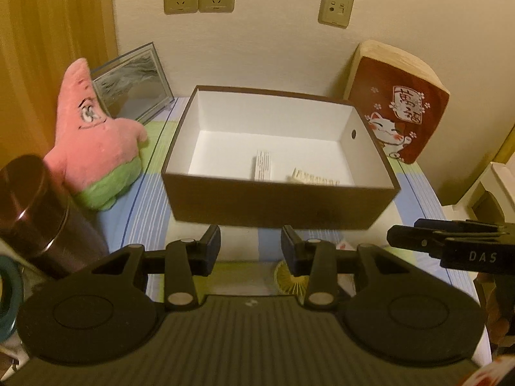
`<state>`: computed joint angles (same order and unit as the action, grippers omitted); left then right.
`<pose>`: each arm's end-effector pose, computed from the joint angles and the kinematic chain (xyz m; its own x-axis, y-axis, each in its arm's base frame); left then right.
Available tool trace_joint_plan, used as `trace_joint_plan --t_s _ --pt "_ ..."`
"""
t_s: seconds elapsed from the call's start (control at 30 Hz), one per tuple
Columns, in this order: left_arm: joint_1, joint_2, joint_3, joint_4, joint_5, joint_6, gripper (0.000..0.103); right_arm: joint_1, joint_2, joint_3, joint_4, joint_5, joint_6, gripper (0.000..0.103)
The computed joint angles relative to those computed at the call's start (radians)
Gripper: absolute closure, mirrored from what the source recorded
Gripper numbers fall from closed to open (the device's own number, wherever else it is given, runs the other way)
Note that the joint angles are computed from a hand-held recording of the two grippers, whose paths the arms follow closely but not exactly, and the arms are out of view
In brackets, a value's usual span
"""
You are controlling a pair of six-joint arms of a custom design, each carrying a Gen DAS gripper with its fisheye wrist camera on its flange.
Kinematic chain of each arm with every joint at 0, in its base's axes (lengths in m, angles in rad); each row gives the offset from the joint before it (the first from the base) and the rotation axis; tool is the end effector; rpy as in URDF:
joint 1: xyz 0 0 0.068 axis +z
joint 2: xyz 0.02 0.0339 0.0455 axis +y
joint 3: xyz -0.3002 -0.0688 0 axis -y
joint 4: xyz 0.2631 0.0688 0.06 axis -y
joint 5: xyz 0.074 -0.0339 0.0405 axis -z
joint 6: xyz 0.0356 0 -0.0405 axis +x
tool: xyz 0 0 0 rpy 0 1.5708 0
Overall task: Organize rigid objects
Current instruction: 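Withdraw both open tools from the brown box back over the table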
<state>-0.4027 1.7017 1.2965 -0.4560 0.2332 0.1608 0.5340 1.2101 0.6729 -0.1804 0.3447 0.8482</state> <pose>0.3606 -0.1625 0.2801 -0.6057 0.4273 -0.6712 0.6249 0.7777 -0.0687 0.2229 0.1178 0.2406 -0.5693 0.4835 -0.6649 0.2527 0.8725 0.4182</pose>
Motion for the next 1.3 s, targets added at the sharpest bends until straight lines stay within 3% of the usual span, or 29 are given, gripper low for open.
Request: trace_joint_plan --t_s 0.67,1.3 --pt "0.141 -0.276 -0.323 -0.019 0.088 0.121 0.065 0.436 0.012 0.003 -0.229 0.262 0.388 0.038" --pt "0.248 -0.359 -0.541 -0.005 0.115 0.305 0.065 0.618 0.142 0.008 -0.264 0.250 0.597 0.038"
